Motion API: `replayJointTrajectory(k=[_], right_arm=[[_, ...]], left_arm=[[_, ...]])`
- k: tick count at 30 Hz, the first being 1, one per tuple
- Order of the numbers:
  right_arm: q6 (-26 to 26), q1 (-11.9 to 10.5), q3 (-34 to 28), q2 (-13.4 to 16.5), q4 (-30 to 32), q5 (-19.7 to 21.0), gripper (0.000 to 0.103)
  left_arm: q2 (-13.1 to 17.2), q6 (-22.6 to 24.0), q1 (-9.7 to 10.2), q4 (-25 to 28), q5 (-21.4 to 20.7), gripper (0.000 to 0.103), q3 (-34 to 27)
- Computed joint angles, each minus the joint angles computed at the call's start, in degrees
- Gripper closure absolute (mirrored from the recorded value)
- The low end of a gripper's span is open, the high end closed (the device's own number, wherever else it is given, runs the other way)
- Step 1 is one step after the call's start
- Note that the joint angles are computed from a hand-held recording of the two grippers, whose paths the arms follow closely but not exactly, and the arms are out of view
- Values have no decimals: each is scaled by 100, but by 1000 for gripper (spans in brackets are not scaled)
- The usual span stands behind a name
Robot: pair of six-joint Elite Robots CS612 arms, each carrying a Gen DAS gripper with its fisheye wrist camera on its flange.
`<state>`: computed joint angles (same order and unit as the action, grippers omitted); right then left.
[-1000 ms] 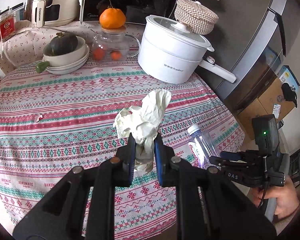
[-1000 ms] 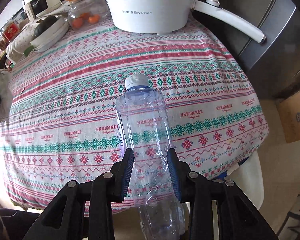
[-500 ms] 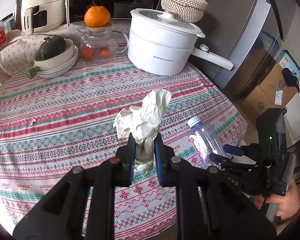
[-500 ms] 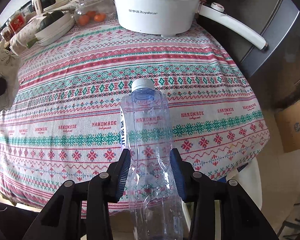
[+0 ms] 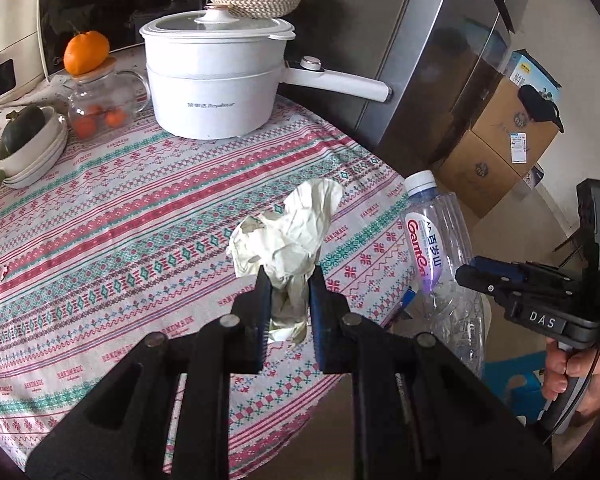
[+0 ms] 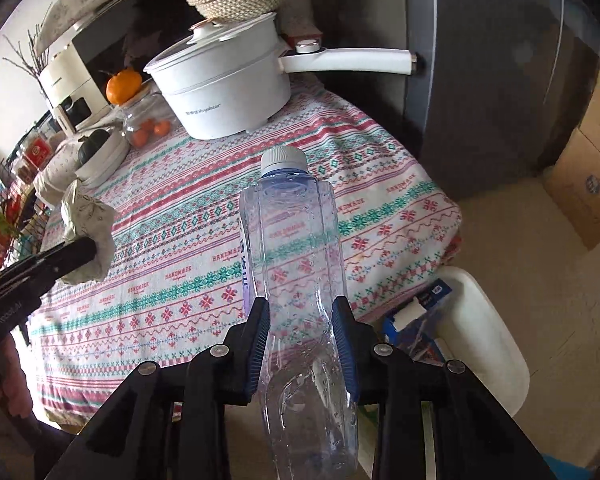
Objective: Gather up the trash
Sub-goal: 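Carry the tissue to the bin and release it while the right tool drops the water bottle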
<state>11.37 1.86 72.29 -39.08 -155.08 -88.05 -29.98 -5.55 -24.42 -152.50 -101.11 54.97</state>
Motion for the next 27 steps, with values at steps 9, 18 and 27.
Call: replayJointTrajectory(k=[9,18,27], right_arm=[[488,-365,1017,-506,-722,-394,70],[838,-588,1400,-640,-673,-445,69],[1028,-724,1628,-719,-911,-304,69]], left_arm=[[120,883,-439,590,-563,84,-91],[347,1717,-800,1402,-383,83,-287],[334,1622,-882,1127,131,40,-272]])
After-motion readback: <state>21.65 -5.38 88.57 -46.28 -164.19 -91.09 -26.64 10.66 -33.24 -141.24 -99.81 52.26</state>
